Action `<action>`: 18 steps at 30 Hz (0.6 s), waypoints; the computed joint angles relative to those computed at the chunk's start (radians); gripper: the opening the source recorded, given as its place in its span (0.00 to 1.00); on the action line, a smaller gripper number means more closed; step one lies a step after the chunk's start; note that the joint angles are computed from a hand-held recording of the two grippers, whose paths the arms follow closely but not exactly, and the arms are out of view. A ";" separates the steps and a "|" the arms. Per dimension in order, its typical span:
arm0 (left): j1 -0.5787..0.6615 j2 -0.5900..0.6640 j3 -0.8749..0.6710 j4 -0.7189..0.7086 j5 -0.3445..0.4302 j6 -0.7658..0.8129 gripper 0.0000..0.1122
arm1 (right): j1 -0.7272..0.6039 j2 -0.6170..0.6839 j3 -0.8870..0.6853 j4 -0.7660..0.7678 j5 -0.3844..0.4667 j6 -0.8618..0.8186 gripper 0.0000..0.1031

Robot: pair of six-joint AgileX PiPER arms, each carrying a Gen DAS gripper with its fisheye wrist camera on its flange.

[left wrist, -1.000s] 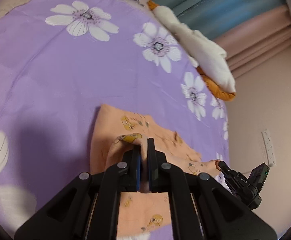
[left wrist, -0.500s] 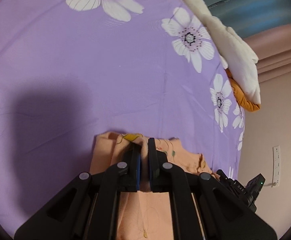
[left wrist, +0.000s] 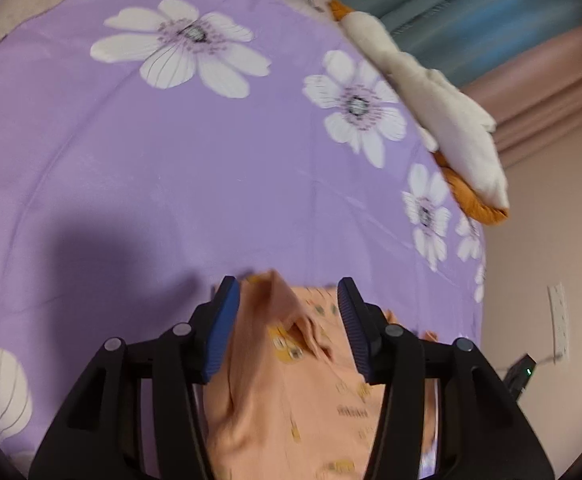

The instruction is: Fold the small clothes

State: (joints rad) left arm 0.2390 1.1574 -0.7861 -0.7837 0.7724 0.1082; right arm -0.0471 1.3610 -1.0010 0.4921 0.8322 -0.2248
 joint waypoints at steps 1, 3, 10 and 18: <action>-0.010 -0.037 0.006 0.018 0.019 0.008 0.45 | 0.009 -0.006 0.001 -0.002 0.005 -0.008 0.30; -0.068 -0.084 0.013 0.104 0.019 -0.043 0.43 | 0.029 -0.026 0.018 0.020 0.017 -0.046 0.30; -0.337 -0.096 0.063 0.251 -0.043 -0.155 0.36 | 0.187 0.037 0.005 -0.062 -0.025 0.021 0.30; -0.385 0.136 0.008 0.227 -0.193 -0.153 0.33 | 0.264 0.158 -0.072 -0.071 -0.075 0.073 0.30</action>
State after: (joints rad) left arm -0.1456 1.2930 -0.7777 -0.5564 0.5790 -0.0443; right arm 0.2166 1.5194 -1.0727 0.4212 0.7572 -0.1522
